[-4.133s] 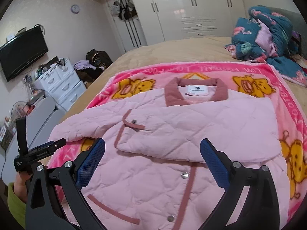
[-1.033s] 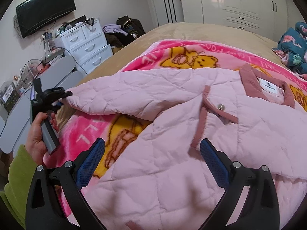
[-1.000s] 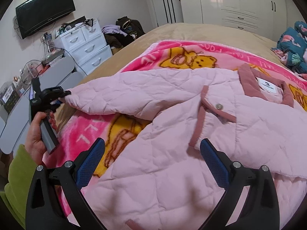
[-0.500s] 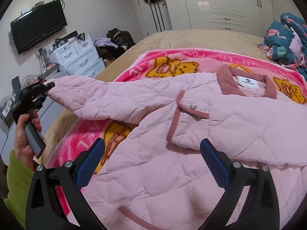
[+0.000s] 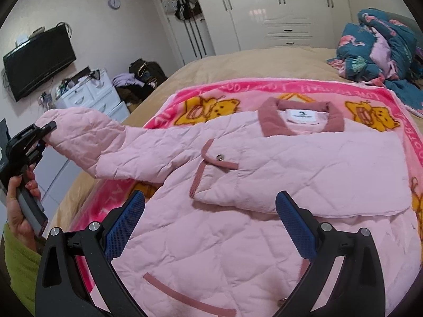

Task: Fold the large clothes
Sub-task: 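Lift the sleeve cuff with the left tool and carry it across the jacket front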

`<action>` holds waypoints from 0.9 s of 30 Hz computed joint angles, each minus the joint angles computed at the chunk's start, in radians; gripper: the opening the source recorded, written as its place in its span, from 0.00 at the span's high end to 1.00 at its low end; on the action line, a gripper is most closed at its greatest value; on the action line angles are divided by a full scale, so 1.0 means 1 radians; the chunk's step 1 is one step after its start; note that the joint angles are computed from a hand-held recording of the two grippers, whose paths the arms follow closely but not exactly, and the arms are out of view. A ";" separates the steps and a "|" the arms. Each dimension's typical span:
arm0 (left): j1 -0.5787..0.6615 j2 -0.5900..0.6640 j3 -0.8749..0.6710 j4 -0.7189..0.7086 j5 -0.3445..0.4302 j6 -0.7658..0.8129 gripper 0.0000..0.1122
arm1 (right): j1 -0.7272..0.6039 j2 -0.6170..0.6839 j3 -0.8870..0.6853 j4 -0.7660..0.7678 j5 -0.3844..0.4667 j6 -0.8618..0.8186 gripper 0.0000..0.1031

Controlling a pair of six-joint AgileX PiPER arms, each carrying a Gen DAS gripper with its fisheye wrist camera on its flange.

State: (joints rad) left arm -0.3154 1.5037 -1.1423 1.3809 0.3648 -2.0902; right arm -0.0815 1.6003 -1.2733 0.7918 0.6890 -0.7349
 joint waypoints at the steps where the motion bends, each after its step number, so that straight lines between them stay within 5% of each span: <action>1: -0.012 0.006 -0.018 -0.030 0.008 0.037 0.89 | -0.012 -0.006 0.001 0.009 0.007 -0.008 0.04; 27: -0.317 0.187 -0.435 -0.321 0.228 0.514 0.89 | -0.400 -0.085 0.058 0.214 0.209 -0.198 0.04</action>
